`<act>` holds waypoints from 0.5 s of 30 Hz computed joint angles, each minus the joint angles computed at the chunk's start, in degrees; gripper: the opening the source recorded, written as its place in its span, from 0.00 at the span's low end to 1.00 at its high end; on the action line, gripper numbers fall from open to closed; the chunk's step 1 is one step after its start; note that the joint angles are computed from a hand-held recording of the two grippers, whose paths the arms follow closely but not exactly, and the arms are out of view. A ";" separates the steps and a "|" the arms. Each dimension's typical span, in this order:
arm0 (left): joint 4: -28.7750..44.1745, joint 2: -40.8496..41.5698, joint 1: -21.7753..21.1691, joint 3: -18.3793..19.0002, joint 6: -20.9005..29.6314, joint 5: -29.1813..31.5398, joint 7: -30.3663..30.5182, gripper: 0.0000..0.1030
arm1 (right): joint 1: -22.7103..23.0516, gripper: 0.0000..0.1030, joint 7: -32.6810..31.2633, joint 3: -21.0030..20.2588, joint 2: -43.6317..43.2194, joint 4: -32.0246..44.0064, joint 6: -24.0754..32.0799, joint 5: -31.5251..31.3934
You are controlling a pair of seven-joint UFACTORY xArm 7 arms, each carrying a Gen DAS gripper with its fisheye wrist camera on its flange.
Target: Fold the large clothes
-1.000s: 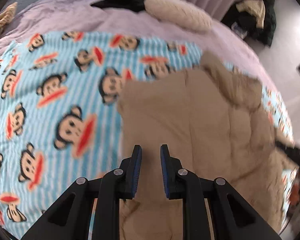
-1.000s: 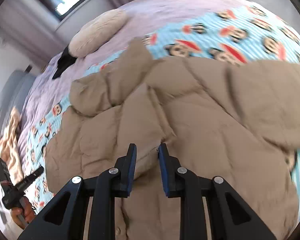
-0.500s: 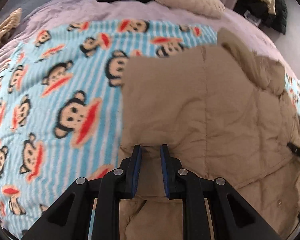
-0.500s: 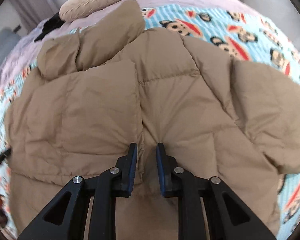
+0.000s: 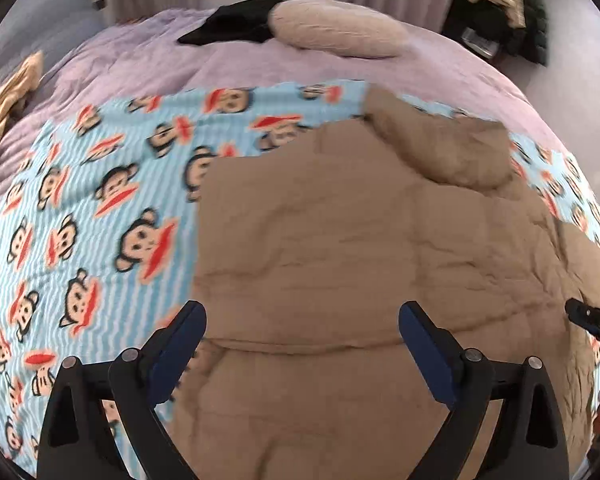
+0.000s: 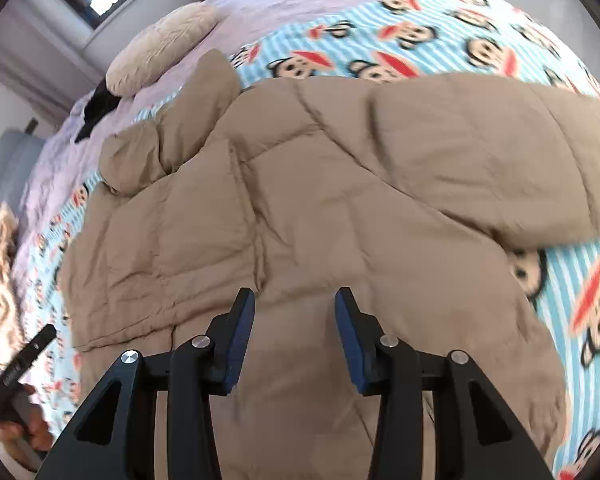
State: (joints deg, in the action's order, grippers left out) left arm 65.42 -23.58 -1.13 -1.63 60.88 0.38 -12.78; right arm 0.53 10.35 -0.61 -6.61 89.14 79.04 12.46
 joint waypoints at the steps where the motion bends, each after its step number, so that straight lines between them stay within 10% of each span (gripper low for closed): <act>1: 0.48 0.21 -0.39 -0.60 0.86 -0.04 -0.25 0.95 | -0.34 0.44 0.17 -0.46 -0.69 -0.36 0.59 0.64; 15: 8.63 6.97 -9.91 -8.43 6.77 -0.50 -7.47 1.00 | -12.35 0.83 4.66 -11.75 -6.97 -5.96 0.02 8.34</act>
State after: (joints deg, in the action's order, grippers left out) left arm 74.04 -16.61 -11.04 -10.06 67.65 -0.12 -20.25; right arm -11.82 15.01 -12.36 -13.58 83.18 79.07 20.80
